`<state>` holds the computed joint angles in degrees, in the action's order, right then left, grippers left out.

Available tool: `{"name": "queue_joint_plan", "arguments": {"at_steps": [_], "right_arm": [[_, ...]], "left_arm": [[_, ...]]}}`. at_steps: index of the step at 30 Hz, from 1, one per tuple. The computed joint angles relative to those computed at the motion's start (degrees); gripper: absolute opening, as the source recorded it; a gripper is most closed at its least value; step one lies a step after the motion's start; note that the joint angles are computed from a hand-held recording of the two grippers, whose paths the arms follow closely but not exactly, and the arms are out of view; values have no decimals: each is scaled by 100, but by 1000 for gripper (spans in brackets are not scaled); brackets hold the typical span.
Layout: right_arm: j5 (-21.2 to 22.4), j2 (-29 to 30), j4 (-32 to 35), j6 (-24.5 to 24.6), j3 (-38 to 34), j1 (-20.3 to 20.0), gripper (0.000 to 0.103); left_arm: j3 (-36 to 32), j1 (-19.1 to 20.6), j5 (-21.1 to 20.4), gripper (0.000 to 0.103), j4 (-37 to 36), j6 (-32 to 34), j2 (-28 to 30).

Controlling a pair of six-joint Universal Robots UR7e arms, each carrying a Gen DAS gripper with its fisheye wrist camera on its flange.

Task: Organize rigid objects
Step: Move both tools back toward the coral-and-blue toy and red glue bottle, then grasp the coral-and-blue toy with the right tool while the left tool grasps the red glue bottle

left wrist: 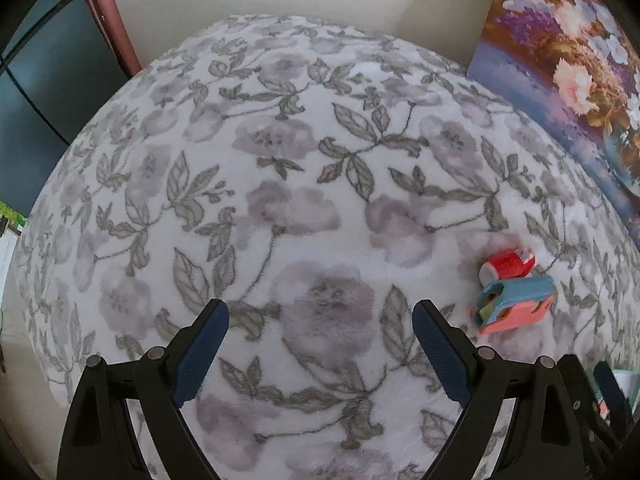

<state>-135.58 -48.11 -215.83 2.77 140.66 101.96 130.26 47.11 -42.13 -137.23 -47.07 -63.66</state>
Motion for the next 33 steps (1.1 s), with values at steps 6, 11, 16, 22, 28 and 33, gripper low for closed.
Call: {"name": "queue_joint_plan", "arguments": {"at_steps": [6,11,16,22,28,33], "right_arm": [[215,149,16,-134,-92,-33,103],[207,375,55,-291,-259,5,103],[148,629,89,-517,-493,40,103],[-99,973,308,-799,-888,69,103],[-296,1223,407,-1170,-1190,105,103],[-174,1136,572,-1170,-1221,45,103]], "left_arm": [[18,150,-210,93,4,67,-38],[74,207,-142,93,128,-88,-203],[104,274,-178,93,94,-107,-283],[149,360,-168,93,75,-283,-395],[204,450,-172,93,1,-404,-499],[251,517,-240,93,-56,-372,-578]]}}
